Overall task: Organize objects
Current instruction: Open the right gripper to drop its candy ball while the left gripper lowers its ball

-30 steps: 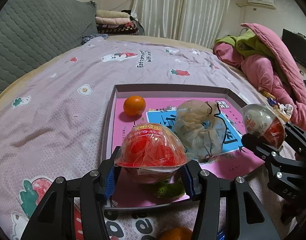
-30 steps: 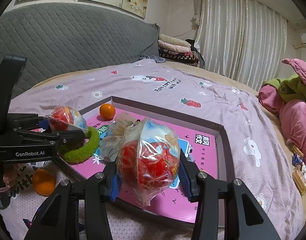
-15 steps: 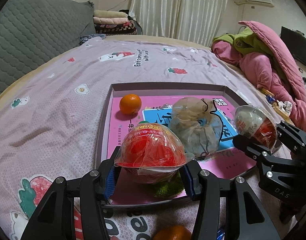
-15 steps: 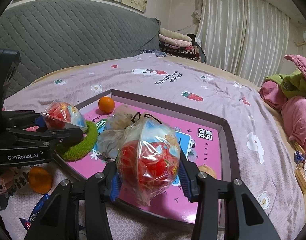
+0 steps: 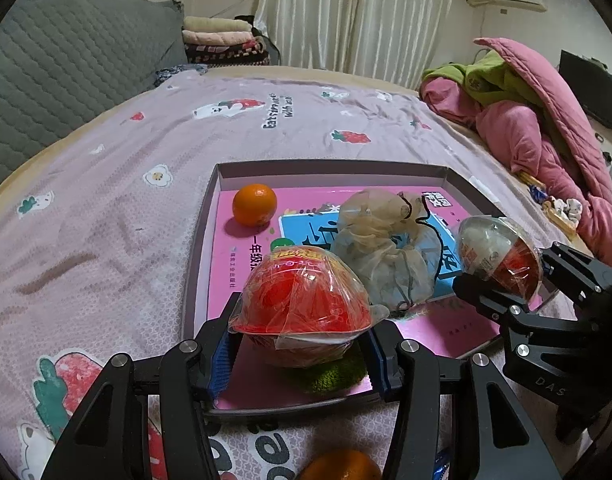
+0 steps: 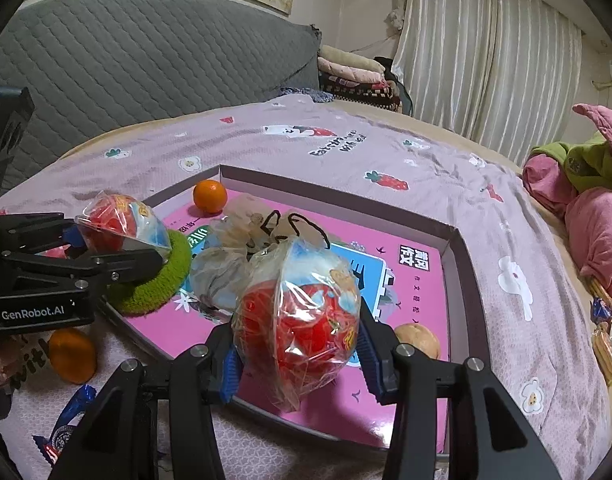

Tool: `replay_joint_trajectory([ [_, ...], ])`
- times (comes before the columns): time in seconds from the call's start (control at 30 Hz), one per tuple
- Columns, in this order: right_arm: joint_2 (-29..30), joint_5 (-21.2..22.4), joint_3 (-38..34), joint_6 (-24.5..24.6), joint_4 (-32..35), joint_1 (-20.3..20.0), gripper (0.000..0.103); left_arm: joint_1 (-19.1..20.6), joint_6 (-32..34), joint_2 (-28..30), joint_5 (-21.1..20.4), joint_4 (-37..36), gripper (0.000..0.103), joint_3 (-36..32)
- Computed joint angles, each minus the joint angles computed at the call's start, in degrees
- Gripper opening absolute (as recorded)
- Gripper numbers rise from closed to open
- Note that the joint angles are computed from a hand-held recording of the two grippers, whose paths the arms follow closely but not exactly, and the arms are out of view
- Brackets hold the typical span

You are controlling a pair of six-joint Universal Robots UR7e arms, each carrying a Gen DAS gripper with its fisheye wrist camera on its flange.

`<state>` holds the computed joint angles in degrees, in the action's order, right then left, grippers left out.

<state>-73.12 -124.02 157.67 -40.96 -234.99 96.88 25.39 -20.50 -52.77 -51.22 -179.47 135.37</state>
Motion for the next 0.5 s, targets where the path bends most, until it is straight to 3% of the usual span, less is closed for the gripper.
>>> replay_joint_trajectory([
  [0.5, -1.4, 0.3, 0.1, 1.3, 2.3, -0.6, 0.048, -0.5, -0.3, 0.5, -0.6, 0.8, 0.055, -0.3],
])
